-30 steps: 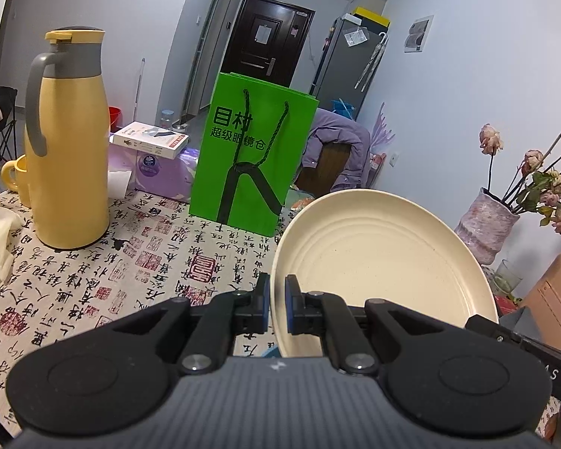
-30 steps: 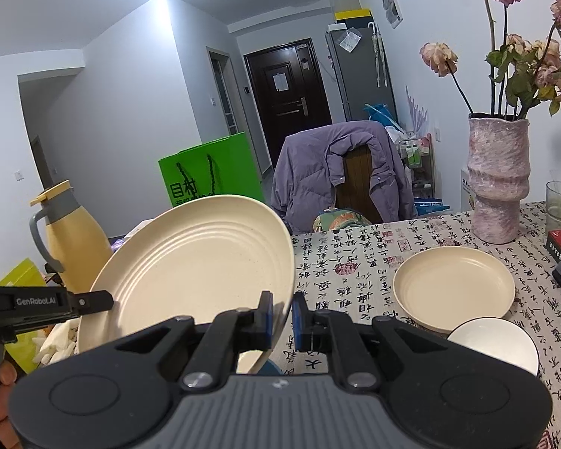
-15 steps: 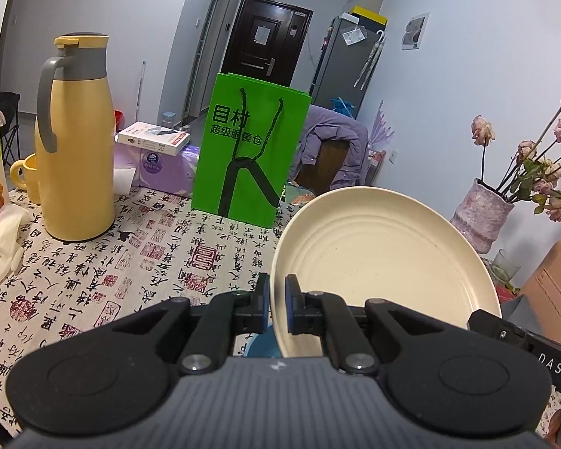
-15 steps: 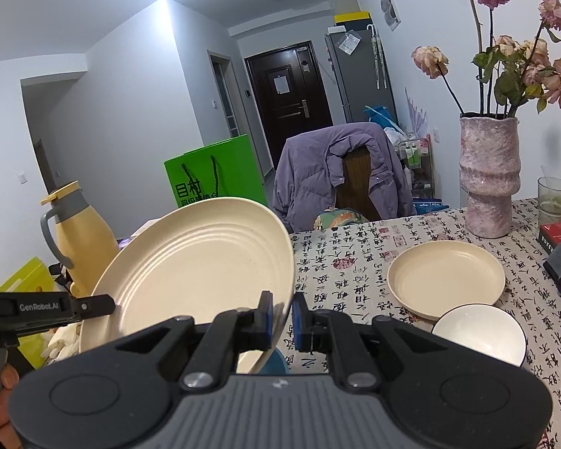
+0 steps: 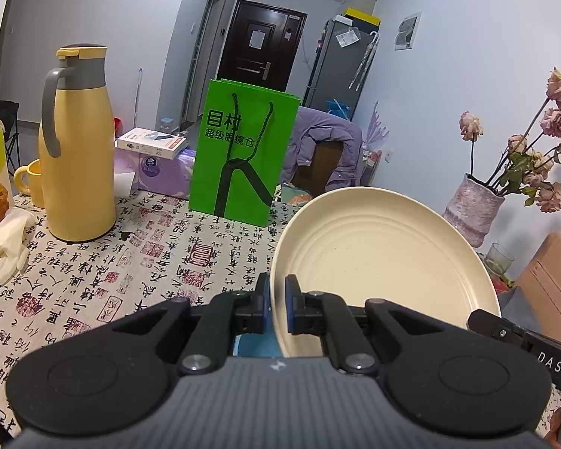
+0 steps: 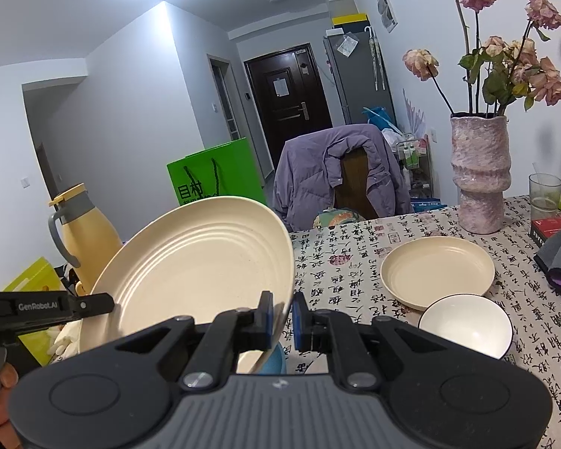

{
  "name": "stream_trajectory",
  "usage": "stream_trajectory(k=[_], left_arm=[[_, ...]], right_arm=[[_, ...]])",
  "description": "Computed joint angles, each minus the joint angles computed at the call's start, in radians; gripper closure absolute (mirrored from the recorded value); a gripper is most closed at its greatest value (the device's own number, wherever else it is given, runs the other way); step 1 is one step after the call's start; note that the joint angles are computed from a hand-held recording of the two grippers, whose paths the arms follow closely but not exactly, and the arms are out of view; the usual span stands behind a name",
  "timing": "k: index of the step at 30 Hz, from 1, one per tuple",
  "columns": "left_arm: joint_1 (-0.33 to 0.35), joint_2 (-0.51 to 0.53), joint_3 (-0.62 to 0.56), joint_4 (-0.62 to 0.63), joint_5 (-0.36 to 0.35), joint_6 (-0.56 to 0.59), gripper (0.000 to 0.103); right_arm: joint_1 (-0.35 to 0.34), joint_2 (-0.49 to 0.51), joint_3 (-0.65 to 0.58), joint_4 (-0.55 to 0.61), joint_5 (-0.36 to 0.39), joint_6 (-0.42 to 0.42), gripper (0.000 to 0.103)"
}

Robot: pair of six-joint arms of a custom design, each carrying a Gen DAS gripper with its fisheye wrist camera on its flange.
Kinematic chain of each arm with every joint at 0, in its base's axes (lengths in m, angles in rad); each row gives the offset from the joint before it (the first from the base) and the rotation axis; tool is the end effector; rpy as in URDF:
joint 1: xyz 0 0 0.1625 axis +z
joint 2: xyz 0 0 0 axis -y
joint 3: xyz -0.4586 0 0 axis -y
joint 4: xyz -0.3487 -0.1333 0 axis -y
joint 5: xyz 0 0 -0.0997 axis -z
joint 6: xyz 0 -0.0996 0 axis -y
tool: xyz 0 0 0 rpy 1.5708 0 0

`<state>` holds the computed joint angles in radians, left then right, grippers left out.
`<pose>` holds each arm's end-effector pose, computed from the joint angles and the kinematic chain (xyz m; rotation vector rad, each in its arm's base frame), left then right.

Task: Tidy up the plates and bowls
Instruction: 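Carry the held cream plate with both grippers toward the blue bowl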

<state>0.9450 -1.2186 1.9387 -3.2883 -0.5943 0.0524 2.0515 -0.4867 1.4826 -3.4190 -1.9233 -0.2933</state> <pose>-0.1304 -0.5489 0.4165 0.1247 2.1660 -1.4017 0.4257 -0.6024 0.0979 0.7921 -2.5045 1.2270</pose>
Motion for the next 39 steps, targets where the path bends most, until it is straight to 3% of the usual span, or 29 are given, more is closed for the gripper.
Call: stream_trajectory(k=[39], left_arm=[[-0.13,-0.014,0.155,-0.05,0.108,-0.065,0.095]], right_arm=[[-0.019,-0.131,0.246,-0.151,0.033,0.003,0.093]])
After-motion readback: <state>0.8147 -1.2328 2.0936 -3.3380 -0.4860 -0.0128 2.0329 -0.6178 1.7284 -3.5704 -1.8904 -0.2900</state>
